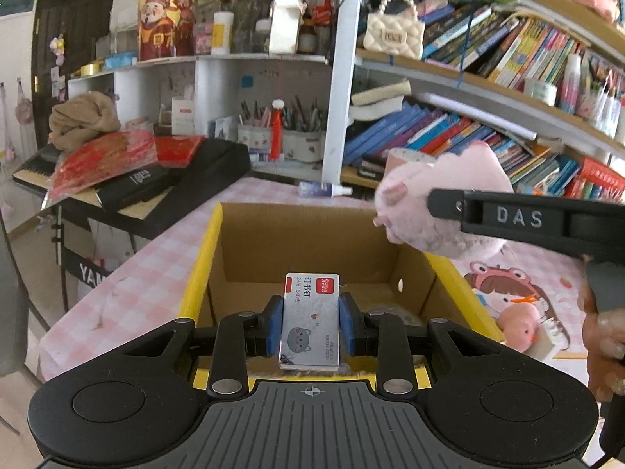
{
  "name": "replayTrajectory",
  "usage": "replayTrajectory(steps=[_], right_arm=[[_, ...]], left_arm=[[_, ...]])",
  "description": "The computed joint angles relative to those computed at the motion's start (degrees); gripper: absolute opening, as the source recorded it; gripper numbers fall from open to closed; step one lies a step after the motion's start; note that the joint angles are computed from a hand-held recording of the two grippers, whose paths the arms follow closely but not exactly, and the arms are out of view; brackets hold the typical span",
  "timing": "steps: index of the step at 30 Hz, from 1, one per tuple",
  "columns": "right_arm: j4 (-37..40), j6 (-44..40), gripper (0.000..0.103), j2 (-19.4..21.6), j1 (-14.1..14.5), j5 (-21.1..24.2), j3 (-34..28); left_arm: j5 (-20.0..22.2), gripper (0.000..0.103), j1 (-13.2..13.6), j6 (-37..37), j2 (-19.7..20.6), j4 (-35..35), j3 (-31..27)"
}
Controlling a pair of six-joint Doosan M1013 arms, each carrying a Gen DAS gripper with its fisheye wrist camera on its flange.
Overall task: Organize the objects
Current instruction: 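Carry the white box with the left tool while the right tool carries the plush pig into the yellow box, then open both tools to drop the white box and plush pig inside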
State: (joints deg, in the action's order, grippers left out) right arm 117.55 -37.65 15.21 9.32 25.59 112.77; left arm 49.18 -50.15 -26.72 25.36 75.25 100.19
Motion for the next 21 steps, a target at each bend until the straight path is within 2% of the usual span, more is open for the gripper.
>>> replayTrajectory(steps=[7,13,15,16,17,21], right_arm=[[-12.4,10.1,0.063,3.9,0.2,0.4,-4.6],[-29.3,24.9,0.063,6.9,0.5,1.9,-8.6],[-31.7,27.1,0.059,7.7,0.8,2.4,-9.5],[-32.7,27.7,0.048,8.1,0.8,3.1,-10.0],[-34.1,28.7,0.045,8.5,0.9,3.8,-10.6],[-38.9,31.4,0.044,9.8,1.5,4.2,-12.4]], left_arm=[[-1.4,0.028,1.9,6.1,2.3,-5.7,-3.0],[-2.0,0.028,3.1,12.3,3.8,-11.5,-5.2],[-2.1,0.028,3.4,14.0,4.2,-13.2,-5.8],[-2.1,0.028,3.5,14.8,4.4,-13.9,-6.1],[-2.1,0.028,3.7,15.5,4.6,-14.6,-6.4],[-1.8,0.028,4.3,17.5,5.2,-17.2,-7.1]])
